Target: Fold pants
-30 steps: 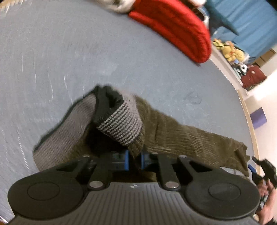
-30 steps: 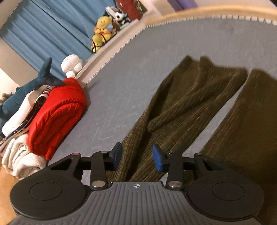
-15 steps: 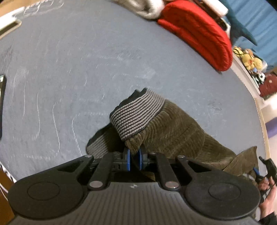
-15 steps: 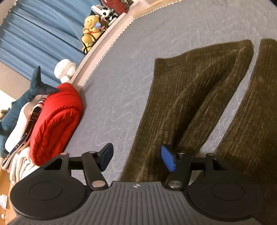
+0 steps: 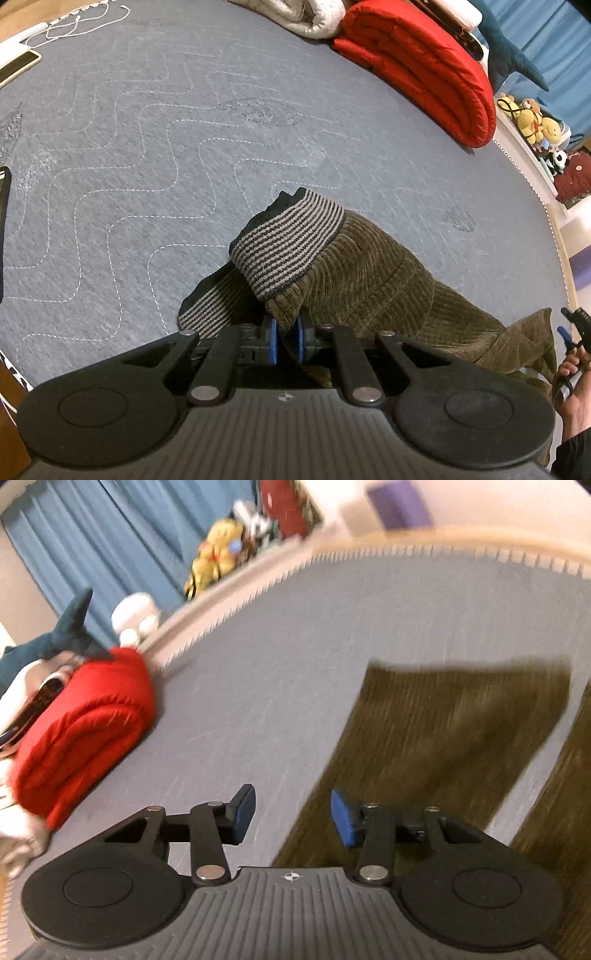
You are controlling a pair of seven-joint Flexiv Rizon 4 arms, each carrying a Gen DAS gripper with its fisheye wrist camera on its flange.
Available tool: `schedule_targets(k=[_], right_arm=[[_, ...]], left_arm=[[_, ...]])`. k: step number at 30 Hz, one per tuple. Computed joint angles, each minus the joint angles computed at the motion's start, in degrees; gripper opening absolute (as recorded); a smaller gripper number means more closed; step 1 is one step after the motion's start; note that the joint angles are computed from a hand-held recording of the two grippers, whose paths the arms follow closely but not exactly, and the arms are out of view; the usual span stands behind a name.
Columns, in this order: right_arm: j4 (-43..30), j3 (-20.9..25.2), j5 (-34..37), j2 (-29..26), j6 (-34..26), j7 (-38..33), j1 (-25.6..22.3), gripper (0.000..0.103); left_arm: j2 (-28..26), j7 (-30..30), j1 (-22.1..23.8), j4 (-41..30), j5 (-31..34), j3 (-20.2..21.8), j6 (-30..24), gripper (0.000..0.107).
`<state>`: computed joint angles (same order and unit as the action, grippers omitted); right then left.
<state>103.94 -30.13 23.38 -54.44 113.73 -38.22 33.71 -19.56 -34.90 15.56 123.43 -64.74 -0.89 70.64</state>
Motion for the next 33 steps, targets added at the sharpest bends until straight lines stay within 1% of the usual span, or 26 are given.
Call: schedule_targets(k=[1, 2, 3, 4, 5, 7, 8, 9, 10, 11, 12, 13, 14, 15, 16, 17, 18, 20, 21, 23, 25, 27, 30, 31, 32, 33], right_arm=[[-0.52, -3.07, 0.99, -1.41, -0.22, 0.13, 2.35, 0.049], [-1.19, -4.27, 0.82, -2.27, -0.32, -0.2, 3.1, 0.049], [-2.15, -3.94, -0.2, -2.55, -0.78, -1.11, 2.64, 0.049], [-3.32, -2.45, -2.31, -2.48, -1.96, -1.77, 1.13, 0.049], [-4.46, -1.02, -4.6, -2.22, -4.61, -2.17, -0.42, 0.049], [-7.1, 3.64, -10.45, -1.08, -13.64, -2.67, -4.84, 0.053], [-8.52, 5.24, -12.06, -1.31, -17.24, -2.79, -6.33, 0.057], [-9.36, 4.96, -12.37, -2.17, -18.78, -3.0, -6.22, 0.06], [-8.92, 2.82, -15.37, -3.35, -17.75, -0.4, -5.05, 0.063], [-9.26, 1.29, -16.8, -4.06, -18.39, -0.07, -4.08, 0.067], [-9.69, 0.01, -18.15, -4.59, -19.72, 0.57, -3.26, 0.066], [-9.84, -1.78, -19.05, -5.39, -20.67, 1.68, -2.0, 0.062], [-9.51, -4.5, -19.95, -6.55, -21.46, 2.91, 0.05, 0.048], [-8.83, -8.35, -21.08, -8.33, -22.66, 4.24, 2.96, 0.035], [-8.18, -11.01, -21.89, -9.77, -22.61, 5.32, 4.86, 0.029], [-7.8, -11.81, -22.19, -10.28, -22.04, 6.43, 5.36, 0.014], [-7.34, -11.05, -22.26, -9.49, -21.12, 7.18, 4.48, 0.009], [-5.98, -6.84, -21.63, -6.41, -17.09, 8.58, 0.72, 0.007], [-4.86, -5.52, -19.85, -5.14, -14.33, 8.46, -0.35, 0.007], [-0.85, -6.82, -17.9, -3.46, -8.76, 8.91, 0.85, 0.007], [2.86, -8.39, -13.92, -1.54, -4.04, 7.48, 2.32, 0.007], [8.07, -8.61, -9.97, 2.43, 1.44, 5.6, 2.91, 0.006], [17.22, -6.94, -4.64, 10.35, 8.1, 3.55, 3.2, 0.006], [20.14, -5.49, -2.95, 12.99, 9.52, 3.58, 2.86, 0.006], [23.91, -4.32, -0.41, 15.96, 10.27, 3.86, 3.55, 0.006], [26.54, -3.63, 2.15, 17.72, 10.15, 4.1, 4.44, 0.006]], left_arm=[[-0.29, 0.11, -0.03, -0.26, -0.03, -0.09, 0.16, 0.011], [-0.38, 0.14, -0.06, -0.35, -0.09, -0.16, 0.29, 0.011], [-0.44, -0.06, -0.08, -0.42, -0.1, -0.18, 0.37, 0.011], [-0.45, -0.31, -0.09, -0.42, 0.0, -0.16, 0.37, 0.011], [-0.46, -0.65, -0.08, -0.46, 0.21, -0.08, 0.28, 0.011], [-0.34, -1.13, -0.05, -0.41, 0.36, -0.07, 0.19, 0.011], [-0.29, -1.34, -0.09, -0.4, 0.49, -0.06, 0.22, 0.011], [-0.19, -1.49, -0.21, -0.32, 0.58, -0.07, 0.53, 0.011], [-0.18, -1.61, -0.26, -0.33, 0.75, -0.06, 0.66, 0.011], [-0.13, -1.79, -0.36, -0.28, 0.91, -0.07, 0.95, 0.011], [-0.12, -1.98, -0.45, -0.24, 1.1, -0.08, 1.24, 0.011], [-0.09, -2.26, -0.57, -0.15, 1.33, -0.08, 1.59, 0.011], [-0.11, -2.46, -0.58, -0.17, 1.64, -0.08, 1.78, 0.011], [-0.13, -2.66, -0.65, -0.13, 1.93, -0.1, 2.13, 0.011], [-0.19, -2.88, -0.66, -0.13, 2.24, -0.14, 2.4, 0.011], [-0.23, -3.17, -0.63, -0.15, 2.48, -0.2, 2.57, 0.011], [-0.26, -3.36, -0.56, -0.15, 2.49, -0.33, 2.74, 0.011], [-0.16, -2.97, -0.18, -0.13, 1.26, -0.96, 2.73, 0.011], [-0.04, -2.29, 0.05, -0.13, 0.0, -1.38, 2.58, 0.011], [0.56, 0.88, 0.44, -0.08, -5.09, -2.48, 1.99, 0.01], [1.66, 6.19, 0.23, 0.09, -11.34, -2.89, 0.32, 0.01], [2.72, 9.52, -0.48, 0.63, -14.11, -1.99, -1.98, 0.01], [4.03, 9.83, -1.15, 1.68, -12.78, 0.97, -5.87, 0.01], [4.28, 9.59, -1.17, 1.96, -11.81, 1.94, -6.67, 0.01], [4.35, 9.19, -1.02, 2.09, -10.9, 2.71, -7.42, 0.01], [4.38, 7.81, -0.52, 2.23, -8.71, 3.73, -8.75, 0.01]])
